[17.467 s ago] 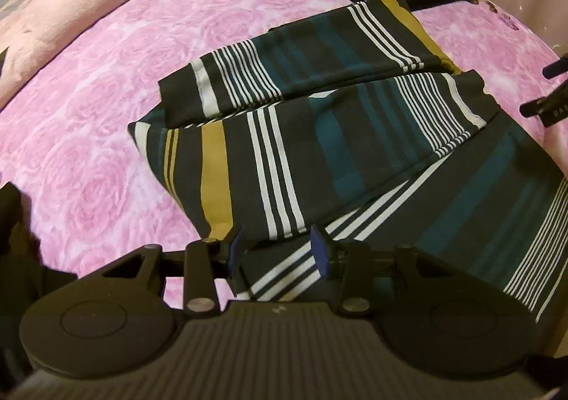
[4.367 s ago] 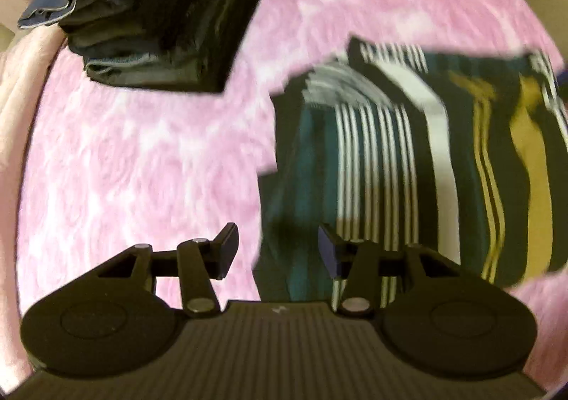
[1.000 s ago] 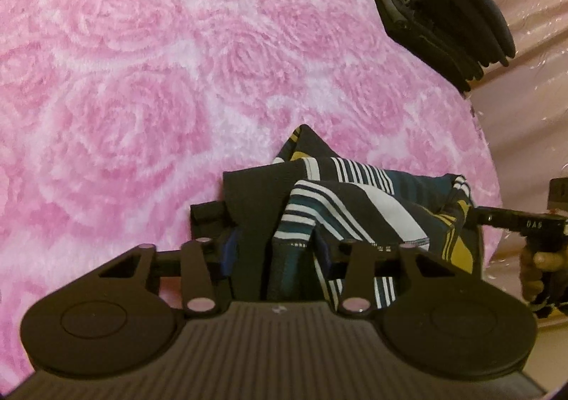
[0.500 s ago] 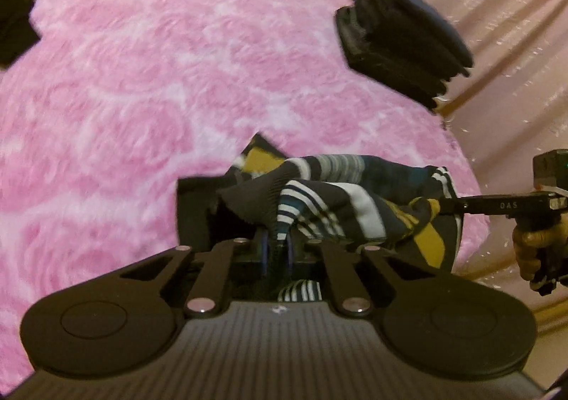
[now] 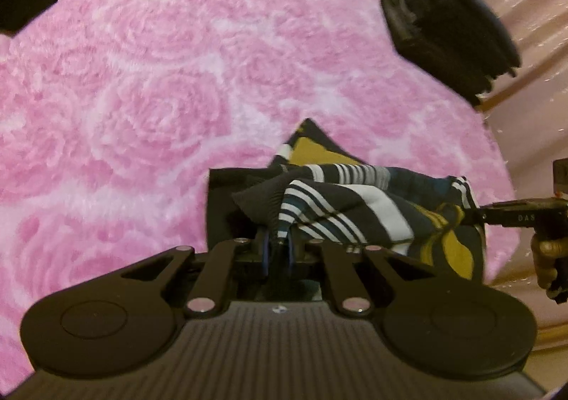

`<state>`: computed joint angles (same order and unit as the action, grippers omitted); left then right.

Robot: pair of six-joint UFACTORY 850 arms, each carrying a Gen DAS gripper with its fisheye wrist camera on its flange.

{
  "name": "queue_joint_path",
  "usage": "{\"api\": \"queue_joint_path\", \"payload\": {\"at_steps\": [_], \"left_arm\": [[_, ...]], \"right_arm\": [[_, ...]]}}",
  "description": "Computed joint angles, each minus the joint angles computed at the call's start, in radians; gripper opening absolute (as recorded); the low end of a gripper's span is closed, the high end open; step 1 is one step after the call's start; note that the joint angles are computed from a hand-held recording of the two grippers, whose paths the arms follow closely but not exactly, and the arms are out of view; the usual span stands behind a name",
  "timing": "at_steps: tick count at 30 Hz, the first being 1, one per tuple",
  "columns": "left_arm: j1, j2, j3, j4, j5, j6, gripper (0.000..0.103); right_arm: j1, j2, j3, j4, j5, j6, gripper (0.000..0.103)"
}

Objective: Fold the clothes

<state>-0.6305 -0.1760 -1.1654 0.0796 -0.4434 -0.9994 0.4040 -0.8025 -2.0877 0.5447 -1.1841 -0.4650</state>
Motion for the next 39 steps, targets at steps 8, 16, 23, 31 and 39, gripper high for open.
{"api": "queue_joint_path", "payload": {"at_steps": [8, 16, 23, 31, 39], "left_arm": [[0.005, -0.003, -0.057, 0.105, -0.124, -0.003, 0.03], [-0.016, -0.072, -0.157, 0.064, -0.063, 0.347, 0.029], [-0.002, -0.18, -0.234, -0.034, -0.173, 0.54, 0.034], [-0.005, -0.131, -0.204, 0.049, -0.177, 0.344, 0.002], [-0.001, -0.153, -0.218, 0.03, -0.192, 0.327, 0.003]], "right_arm": [[0.006, 0.106, 0.104, -0.075, 0.12, -0.018, 0.045], [0.061, 0.171, 0.17, 0.009, 0.193, -0.362, 0.045], [0.093, 0.029, 0.021, -0.013, 0.029, -0.609, 0.044], [0.103, -0.081, -0.186, -0.043, -0.067, -0.51, 0.017], [0.098, -0.063, -0.099, -0.023, 0.018, -0.503, 0.041]]}}
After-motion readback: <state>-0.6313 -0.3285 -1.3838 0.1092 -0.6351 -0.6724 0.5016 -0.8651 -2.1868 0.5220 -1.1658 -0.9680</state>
